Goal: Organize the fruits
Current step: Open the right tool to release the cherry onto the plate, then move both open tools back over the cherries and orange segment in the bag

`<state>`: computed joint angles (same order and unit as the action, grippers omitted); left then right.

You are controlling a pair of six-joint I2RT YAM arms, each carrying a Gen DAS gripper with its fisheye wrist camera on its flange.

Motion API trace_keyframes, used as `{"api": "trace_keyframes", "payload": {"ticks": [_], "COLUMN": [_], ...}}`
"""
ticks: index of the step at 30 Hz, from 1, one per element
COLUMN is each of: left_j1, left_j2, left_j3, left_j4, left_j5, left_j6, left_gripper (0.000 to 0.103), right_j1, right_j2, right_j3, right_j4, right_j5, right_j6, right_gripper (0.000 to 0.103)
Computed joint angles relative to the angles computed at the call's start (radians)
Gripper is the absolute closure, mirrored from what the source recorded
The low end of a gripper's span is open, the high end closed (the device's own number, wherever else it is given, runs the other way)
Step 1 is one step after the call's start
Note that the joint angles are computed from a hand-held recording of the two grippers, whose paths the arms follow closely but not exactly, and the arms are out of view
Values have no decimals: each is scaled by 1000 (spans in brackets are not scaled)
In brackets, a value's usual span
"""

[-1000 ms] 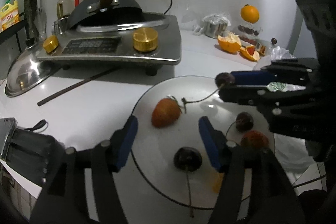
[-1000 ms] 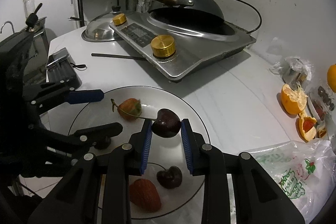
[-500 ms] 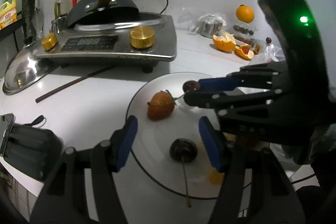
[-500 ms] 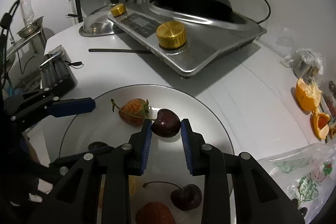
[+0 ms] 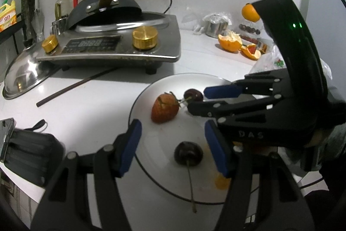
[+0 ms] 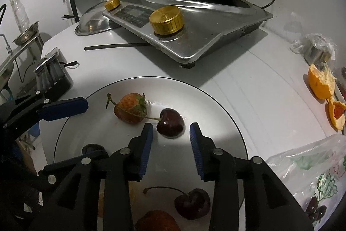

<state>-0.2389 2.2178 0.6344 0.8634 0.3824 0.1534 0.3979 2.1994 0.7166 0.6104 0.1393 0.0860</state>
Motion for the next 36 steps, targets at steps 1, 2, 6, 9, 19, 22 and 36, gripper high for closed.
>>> {"api": "trace_keyframes", "payload": {"ticks": [1,2,6,9,19,22,36], "left_j1": [-1,-4,-7,-13,-45,-60,-133], "left_j2": [-1,-2,-8,-17,-73,-96,-203], "left_j3": [-1,1,0,-7,-65,-88,-181], "left_j4": [-1,-4,-7,-5,25,35,62], "left_j5": [-2,-6,-19,-26,-49,-64,-127], "left_j6": [0,-1,-7,-4,-21,-28,-81], "left_gripper": [41,41,41,41,26,26,26], "right_j1": [-1,-3,-10,-9,-2,3,-4], "right_j2": [-2,-5,-33,-59,-191,-235,-425], "right_j3": [-2,-6,-37,-63,-197,-241,-446], "right_j4": [0,3,24,39,103,121,197], "right_j5": [0,1,-7,-6,6,13,35], "right_j6": [3,6,16,20,27,29,35], "right_gripper": [62,60,54,50,49,49,49]}}
